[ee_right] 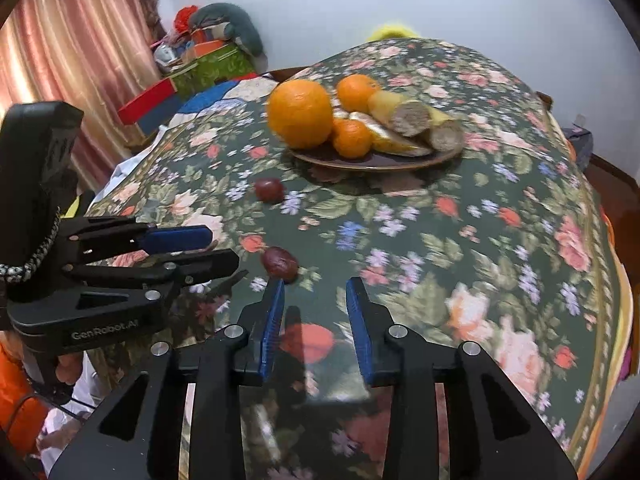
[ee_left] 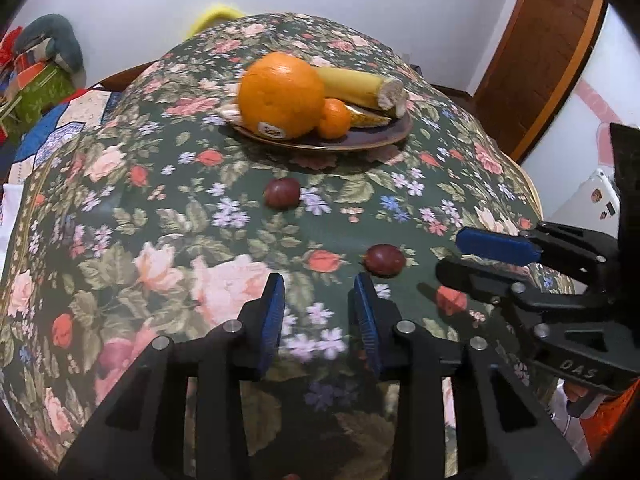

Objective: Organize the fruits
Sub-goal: 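Grasp a dark red date with the right tool while the left grasps the other date, then carry the date to the plate with the right tool while the left places its date there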

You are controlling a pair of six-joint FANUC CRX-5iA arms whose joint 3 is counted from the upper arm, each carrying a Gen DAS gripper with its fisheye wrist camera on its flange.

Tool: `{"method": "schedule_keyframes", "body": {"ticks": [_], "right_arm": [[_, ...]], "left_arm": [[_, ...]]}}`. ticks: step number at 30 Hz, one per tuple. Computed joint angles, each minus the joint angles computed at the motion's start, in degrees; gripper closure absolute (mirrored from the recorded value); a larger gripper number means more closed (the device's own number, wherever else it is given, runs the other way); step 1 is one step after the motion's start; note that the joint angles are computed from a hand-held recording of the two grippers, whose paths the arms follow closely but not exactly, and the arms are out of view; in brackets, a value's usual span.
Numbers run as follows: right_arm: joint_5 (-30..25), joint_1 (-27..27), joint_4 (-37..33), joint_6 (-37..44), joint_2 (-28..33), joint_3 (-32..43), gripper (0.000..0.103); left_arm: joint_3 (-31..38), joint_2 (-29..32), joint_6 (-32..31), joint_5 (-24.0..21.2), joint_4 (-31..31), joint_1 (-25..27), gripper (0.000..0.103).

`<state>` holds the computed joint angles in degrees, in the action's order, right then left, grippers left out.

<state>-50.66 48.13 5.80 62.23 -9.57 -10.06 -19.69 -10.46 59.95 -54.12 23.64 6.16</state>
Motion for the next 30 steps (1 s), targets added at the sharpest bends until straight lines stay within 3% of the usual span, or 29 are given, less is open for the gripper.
{"method": "schedule_keyframes", "body": {"ticks": [9,13,30], "right_arm": [[-1.43,0.2,-2.68,5.06,5.43,4.38,0.074],[-1.34,0.51,-1.63,4.97,5.31,4.12,0.087],[2.91,-2.9,0.87,1.4,2.5,1.63,0.088]], "left_arm": [[-0.7,-0.27,-1.29,-0.19,2.2,3.63,0.068],[-0.34,0.59,-1.35,-0.04,2.5,3.52,0.068],[6.91,8.52,1.49,1.55,-0.29,-0.47,0.068]]}}
